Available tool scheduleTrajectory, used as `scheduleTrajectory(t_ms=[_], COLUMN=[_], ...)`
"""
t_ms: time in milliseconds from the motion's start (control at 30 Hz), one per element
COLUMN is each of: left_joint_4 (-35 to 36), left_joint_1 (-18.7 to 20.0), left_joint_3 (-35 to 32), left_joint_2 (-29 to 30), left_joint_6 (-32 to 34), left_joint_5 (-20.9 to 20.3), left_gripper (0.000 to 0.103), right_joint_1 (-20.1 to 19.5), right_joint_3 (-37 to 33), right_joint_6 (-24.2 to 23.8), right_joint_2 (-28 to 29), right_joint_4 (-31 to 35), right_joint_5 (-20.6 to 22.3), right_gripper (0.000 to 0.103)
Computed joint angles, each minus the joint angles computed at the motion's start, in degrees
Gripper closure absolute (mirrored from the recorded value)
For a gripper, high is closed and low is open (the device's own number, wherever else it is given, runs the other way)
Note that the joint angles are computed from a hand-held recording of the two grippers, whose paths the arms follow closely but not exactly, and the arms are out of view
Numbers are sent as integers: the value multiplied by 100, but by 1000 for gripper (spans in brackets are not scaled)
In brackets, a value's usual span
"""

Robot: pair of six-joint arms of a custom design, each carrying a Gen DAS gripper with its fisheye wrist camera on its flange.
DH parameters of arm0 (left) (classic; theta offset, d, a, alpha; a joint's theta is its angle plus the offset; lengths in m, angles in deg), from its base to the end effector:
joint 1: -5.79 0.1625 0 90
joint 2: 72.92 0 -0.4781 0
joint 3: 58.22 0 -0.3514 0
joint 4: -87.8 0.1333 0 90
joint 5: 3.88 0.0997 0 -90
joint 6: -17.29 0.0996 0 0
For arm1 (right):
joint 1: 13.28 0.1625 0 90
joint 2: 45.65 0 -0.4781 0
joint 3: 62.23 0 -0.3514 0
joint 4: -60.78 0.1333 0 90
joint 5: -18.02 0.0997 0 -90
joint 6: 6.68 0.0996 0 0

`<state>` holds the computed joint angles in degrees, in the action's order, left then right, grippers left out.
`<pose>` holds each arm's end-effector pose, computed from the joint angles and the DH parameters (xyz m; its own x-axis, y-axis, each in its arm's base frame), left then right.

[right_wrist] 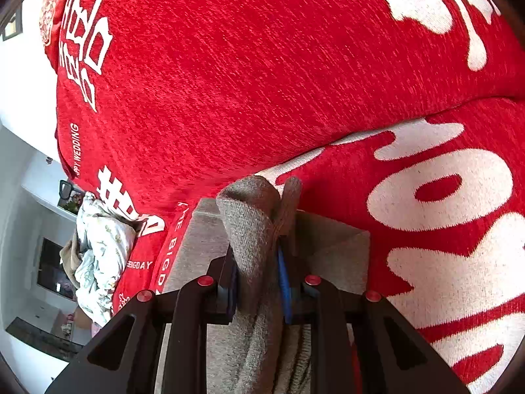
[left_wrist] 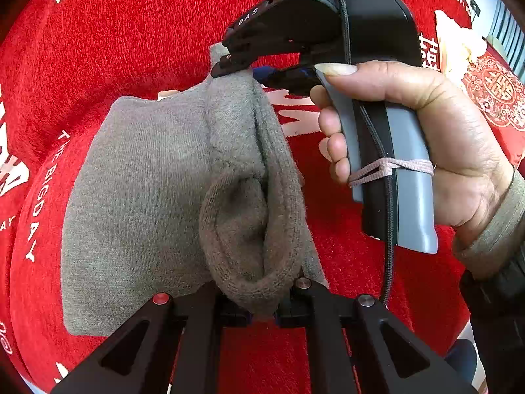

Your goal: Fold small clothes

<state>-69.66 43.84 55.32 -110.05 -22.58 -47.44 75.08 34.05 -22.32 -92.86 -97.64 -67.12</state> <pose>-0.3077 -0.5018 0.0262 -0.7565 0.0795 -0.6491 0.3817 0.8597 -0.3395 0.1222 -0.6857 0.1873 -0.9672 -0.2538 0.0124 -0.2427 0.9083 -0.3406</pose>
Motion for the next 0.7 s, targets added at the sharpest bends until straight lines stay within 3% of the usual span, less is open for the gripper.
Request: scheduleTrajectory(t_ms=[433,533,700], left_joint_4=[-67,-321,-303], left_joint_1=[-11,10,-161], left_joint_3=[68,231,484], left_joint_2=[-7,-243,-661], left_joint_6=[-6,-36,-319], left_joint_5=[-29,-165,65], left_gripper=[94,94,94], right_joint_1=[-117,-32,235], right_joint_3=[72,100,73], right_joint_6=[94,83,-152], right_joint_2=[-33,-78,-140], right_joint_4=[-95,-59,51], right_joint_5=[46,232,588], right_gripper=[81,81,81])
